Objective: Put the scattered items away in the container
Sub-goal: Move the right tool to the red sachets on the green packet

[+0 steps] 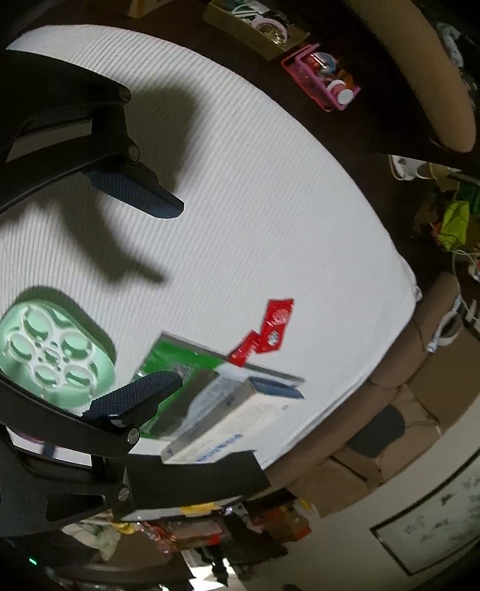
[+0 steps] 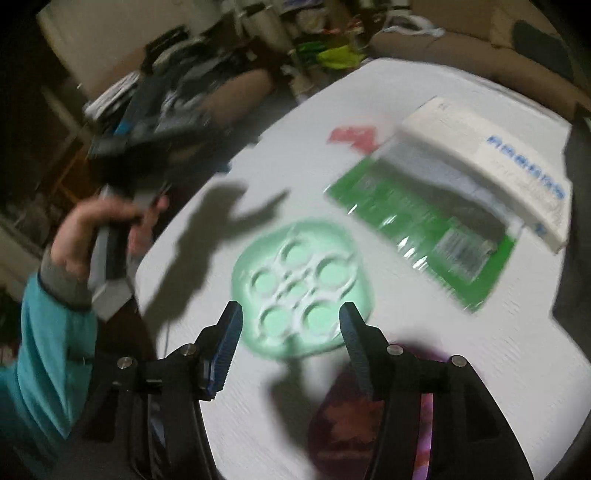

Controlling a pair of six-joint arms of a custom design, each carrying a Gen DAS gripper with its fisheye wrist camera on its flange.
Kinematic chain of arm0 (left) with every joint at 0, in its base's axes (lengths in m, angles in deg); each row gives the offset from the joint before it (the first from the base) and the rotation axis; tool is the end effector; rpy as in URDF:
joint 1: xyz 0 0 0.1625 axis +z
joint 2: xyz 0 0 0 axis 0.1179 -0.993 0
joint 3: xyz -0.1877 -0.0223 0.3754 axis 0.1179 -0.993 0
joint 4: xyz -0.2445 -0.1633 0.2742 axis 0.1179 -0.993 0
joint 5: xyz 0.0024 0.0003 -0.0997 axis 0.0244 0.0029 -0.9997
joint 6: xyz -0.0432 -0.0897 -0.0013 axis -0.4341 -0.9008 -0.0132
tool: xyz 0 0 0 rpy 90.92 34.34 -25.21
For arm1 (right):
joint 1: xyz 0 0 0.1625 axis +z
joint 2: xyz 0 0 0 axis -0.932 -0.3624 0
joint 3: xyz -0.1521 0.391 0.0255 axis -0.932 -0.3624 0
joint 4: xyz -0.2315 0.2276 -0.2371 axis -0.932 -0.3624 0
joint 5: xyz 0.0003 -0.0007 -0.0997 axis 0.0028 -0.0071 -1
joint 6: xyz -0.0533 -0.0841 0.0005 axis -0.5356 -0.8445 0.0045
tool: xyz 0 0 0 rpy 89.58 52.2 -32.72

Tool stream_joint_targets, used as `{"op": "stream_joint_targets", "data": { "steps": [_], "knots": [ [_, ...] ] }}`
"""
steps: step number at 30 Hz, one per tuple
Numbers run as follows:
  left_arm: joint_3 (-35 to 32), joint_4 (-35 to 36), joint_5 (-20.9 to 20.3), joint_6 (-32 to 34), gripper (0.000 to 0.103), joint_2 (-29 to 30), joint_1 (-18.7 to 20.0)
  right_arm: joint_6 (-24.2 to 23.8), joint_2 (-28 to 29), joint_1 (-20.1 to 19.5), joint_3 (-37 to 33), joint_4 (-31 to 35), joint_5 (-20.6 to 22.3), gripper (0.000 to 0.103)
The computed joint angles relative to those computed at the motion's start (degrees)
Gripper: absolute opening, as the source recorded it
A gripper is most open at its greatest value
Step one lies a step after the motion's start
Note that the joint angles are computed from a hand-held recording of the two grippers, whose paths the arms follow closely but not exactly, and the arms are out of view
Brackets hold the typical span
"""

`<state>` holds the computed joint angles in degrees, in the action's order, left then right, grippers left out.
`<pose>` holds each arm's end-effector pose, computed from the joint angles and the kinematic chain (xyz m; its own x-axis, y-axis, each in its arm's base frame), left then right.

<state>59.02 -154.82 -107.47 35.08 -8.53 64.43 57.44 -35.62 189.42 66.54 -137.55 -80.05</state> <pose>-0.0518 -0.6460 0.4627 -0.9354 0.2490 -0.2511 0.3067 0.9247 -0.2256 0.3718 -0.4525 0.0142 -0.8723 -0.2784 0.4019 -0.4170 0.8528 -0.3143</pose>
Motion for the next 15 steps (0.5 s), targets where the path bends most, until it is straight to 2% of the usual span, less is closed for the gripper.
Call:
{"op": "stream_joint_targets", "data": {
  "steps": [3,7,12,15],
  "knots": [
    [0.39,-1.36,1.31,0.03,0.084,0.15,-0.83,-2.63,1.77,-0.21,-6.1,2.25,-3.54,0.057],
    [-0.04,-2.19,1.6,-0.7,0.084,0.73,-0.82,-5.7,6.48,-2.05,-17.32,6.8,-5.56,0.057],
    [-0.89,-1.89,5.91,-0.61,0.084,1.55,-0.71,-14.1,16.01,-4.51,-36.04,16.46,-8.78,0.057],
    [-1.81,-1.17,6.09,-0.69,0.084,2.06,0.0,-20.85,22.67,-5.27,-47.95,23.36,-11.03,0.056]
  ]
}}
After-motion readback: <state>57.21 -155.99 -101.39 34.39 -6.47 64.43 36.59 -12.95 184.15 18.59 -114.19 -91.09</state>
